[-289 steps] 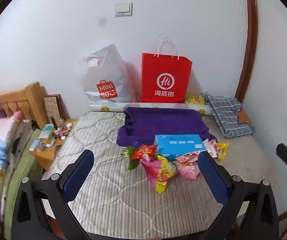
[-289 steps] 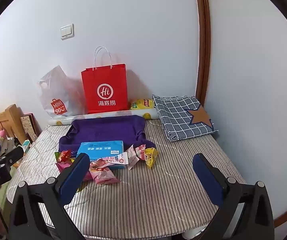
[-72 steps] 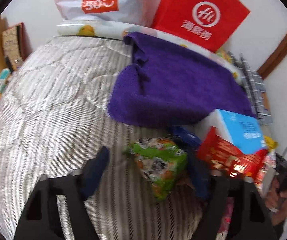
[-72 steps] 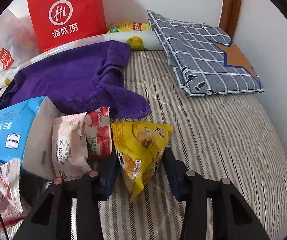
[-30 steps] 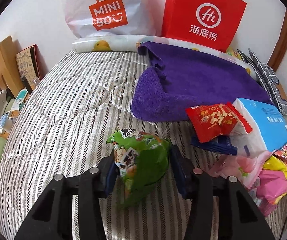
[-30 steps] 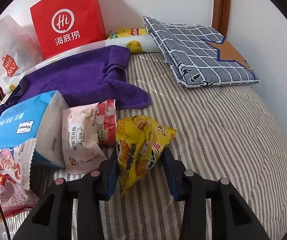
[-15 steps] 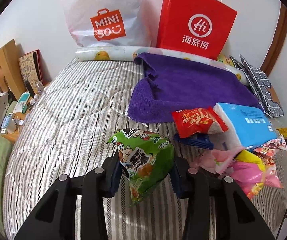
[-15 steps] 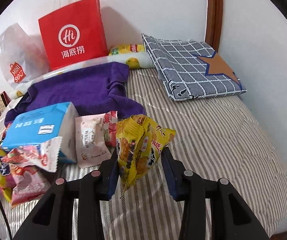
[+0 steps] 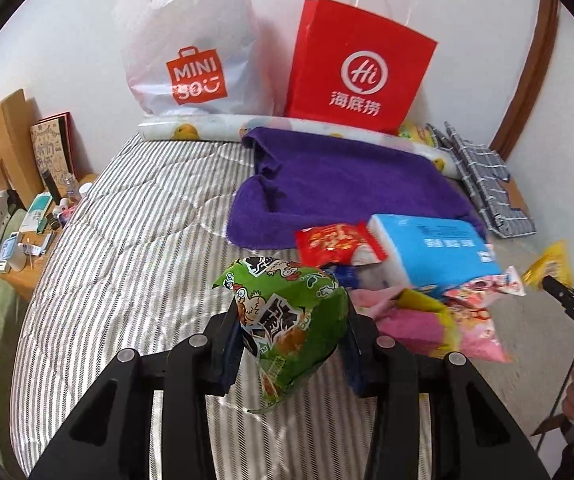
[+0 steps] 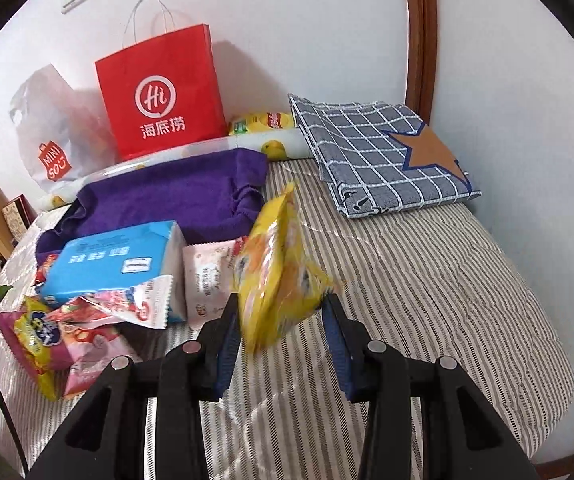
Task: Organize snacks
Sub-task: 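Close the left tool on the green packet while the right tool grasps the yellow packet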
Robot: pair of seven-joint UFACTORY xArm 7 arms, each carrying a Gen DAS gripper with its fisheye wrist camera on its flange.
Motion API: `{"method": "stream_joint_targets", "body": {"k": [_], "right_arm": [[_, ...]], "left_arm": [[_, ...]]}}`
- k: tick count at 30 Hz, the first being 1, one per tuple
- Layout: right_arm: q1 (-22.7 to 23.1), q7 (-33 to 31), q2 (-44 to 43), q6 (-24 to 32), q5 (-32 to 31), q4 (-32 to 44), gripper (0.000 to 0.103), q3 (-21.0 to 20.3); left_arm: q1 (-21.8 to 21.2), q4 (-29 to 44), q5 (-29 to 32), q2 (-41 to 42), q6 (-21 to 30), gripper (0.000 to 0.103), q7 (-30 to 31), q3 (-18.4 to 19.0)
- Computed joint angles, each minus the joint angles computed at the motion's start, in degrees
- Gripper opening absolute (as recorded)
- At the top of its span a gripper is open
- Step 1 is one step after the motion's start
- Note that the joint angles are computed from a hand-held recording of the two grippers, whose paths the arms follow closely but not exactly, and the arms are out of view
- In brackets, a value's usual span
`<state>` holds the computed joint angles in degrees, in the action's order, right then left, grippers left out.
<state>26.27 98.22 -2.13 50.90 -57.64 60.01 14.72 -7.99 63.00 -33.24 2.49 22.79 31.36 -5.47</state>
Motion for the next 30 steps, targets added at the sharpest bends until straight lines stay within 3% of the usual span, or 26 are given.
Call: {"method": "stream_joint_targets", "body": {"k": [7,16,19,24,30], "right_arm": [[1.23,-2.3,1.37,1.91,0.24,2.43,0.031,0.46],[0.1,-2.09,1.19,-1.81,3.28,-0.89,0.034,-1.51],[-1.01,-0.92,0.66,-4.1,3.8,-2.5,0.038,-1.99],[-2.76,1.81,0.29,-8.6,1.33,-3.9,0.054,-2.24],[-4.02,-0.02,3.45,-11.44,0.43,-1.69,0.055,-3.66]], "left_arm": [[-0.93,-1.01,-0.79,-2.0,0.59,0.041,0.84,0.04],[-1.92,-1.99,-1.03,-3.14,1.06,0.041,1.3,0.57],[-2.17,-1.44,-1.07,-2.59,1.45,0.041,1.27,0.53],[-2.21,0.36,-1.8,-1.44,3.06,0.041,1.36,0.15],[-2.32,2.03,-0.39,-0.93,3.65,0.041,-0.05,-0.36]]}}
